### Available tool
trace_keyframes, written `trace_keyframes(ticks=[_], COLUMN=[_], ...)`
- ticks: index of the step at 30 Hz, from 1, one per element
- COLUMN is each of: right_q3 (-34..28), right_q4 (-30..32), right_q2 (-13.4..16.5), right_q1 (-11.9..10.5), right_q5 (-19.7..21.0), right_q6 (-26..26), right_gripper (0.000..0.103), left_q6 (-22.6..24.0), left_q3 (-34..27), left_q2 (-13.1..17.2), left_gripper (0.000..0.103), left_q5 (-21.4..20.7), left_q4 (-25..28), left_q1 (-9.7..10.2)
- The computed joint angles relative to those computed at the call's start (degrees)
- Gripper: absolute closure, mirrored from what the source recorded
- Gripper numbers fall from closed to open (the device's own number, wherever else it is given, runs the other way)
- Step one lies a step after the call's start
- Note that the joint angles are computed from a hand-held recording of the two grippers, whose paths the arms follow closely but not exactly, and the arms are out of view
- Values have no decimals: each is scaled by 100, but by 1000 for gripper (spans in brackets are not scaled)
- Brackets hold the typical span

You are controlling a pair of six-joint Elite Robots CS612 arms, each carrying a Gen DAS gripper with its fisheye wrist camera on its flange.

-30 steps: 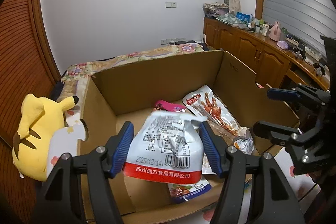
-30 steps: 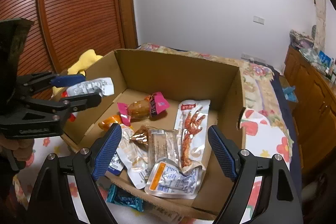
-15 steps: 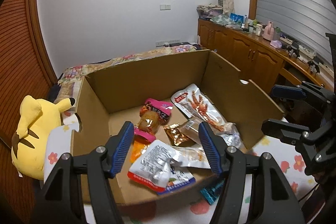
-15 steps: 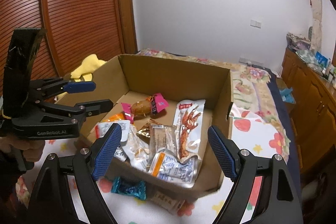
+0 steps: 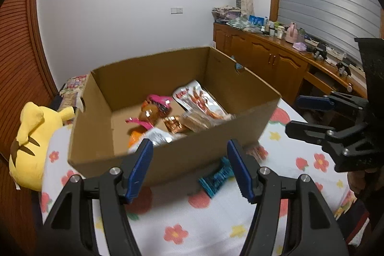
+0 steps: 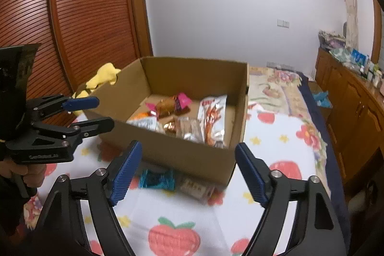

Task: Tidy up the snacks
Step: 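Move both tools back toward the teal candy and white carton on the table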

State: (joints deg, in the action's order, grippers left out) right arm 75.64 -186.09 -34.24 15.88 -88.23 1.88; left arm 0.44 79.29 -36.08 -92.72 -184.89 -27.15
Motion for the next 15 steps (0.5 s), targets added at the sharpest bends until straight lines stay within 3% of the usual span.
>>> trace_keyframes(ticks=[15], right_q3=[29], right_q4=[385], right_q2=[159], right_q1=[21], right_q5=[27], right_q6=[-82], right_gripper=[43], left_q6=[-85], left_q3=[204], left_q2=[149], left_gripper=[39], left_q5=[-154], left_q4=[307], left_q1=[-29])
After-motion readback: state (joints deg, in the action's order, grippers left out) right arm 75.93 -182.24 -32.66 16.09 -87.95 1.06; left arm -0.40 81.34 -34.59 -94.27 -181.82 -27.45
